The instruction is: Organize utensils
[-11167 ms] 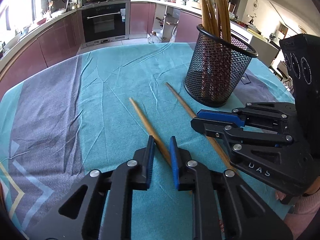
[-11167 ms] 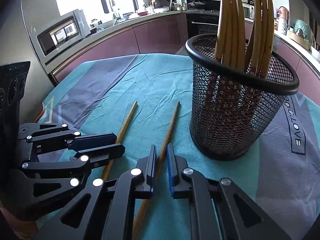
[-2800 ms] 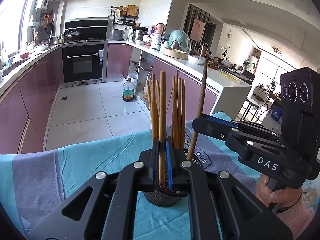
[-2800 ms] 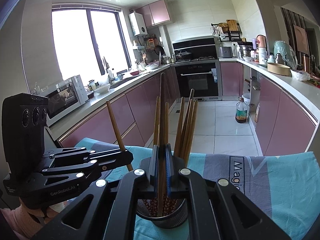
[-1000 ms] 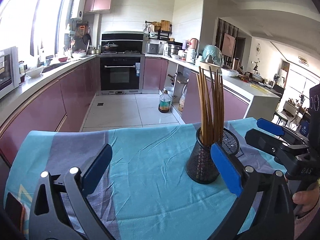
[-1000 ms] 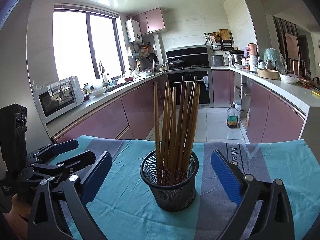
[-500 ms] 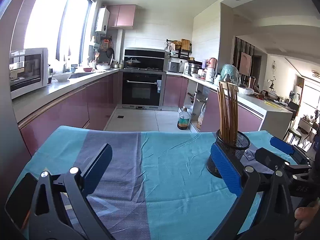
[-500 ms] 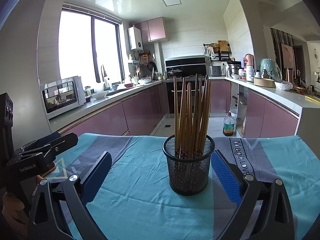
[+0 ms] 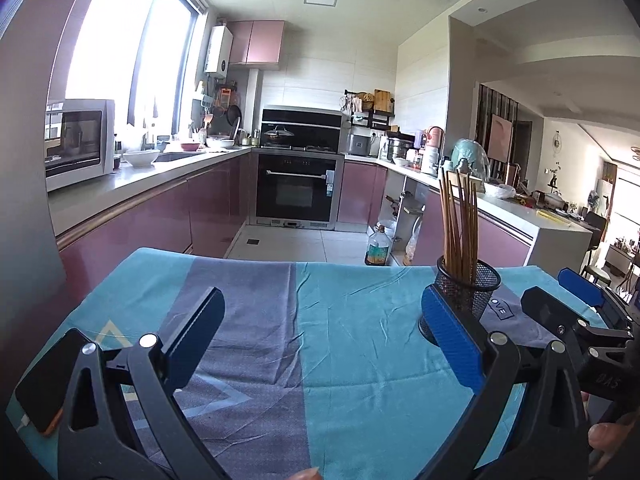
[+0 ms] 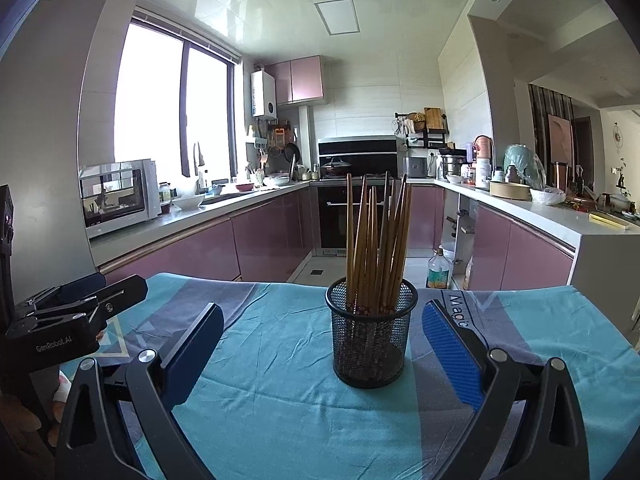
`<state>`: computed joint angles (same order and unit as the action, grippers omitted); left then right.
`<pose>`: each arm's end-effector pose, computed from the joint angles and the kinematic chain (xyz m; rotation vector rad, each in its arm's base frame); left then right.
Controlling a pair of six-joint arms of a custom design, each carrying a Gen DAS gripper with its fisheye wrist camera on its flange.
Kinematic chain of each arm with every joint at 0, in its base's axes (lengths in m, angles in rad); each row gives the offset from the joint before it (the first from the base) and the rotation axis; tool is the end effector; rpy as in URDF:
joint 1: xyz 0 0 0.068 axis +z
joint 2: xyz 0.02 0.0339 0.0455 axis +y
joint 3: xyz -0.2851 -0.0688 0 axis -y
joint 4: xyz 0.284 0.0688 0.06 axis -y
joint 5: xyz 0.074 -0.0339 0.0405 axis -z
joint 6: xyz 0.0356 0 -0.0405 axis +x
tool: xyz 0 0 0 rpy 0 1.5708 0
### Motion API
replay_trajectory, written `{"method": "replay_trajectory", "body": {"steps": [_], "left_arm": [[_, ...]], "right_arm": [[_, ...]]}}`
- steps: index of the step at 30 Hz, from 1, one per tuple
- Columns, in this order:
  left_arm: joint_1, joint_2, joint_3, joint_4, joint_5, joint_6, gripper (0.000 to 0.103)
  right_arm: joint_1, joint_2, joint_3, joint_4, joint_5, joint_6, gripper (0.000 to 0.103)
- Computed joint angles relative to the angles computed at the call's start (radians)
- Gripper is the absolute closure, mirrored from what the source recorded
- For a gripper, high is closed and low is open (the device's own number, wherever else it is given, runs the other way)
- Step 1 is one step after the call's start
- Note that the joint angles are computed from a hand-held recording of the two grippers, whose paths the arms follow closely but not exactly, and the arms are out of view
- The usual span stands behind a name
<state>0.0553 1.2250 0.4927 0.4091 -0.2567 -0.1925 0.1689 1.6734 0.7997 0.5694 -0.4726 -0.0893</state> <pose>0.2766 0.0244 0.2020 -0.4051 1.8417 0.1491 0.3703 0.0796 0.1862 -0.5599 1.7843 0.4969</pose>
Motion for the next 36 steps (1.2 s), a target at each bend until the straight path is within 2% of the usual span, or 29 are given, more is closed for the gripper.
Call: {"method": "replay_trajectory", "body": {"steps": [11,36], "left_arm": [[-0.045,-0.042,-0.056,0.083,-0.06,0.016,0.006],[-0.106,-0.062,-0.094,0.141,-0.142,0.046,0.006]], "right_arm": [[-0.003,-0.04,-0.061,0.077,0.021,0.029,0.007],[-0.013,-0.057,-0.092,0.134,0.031,0.048,0.007]]}}
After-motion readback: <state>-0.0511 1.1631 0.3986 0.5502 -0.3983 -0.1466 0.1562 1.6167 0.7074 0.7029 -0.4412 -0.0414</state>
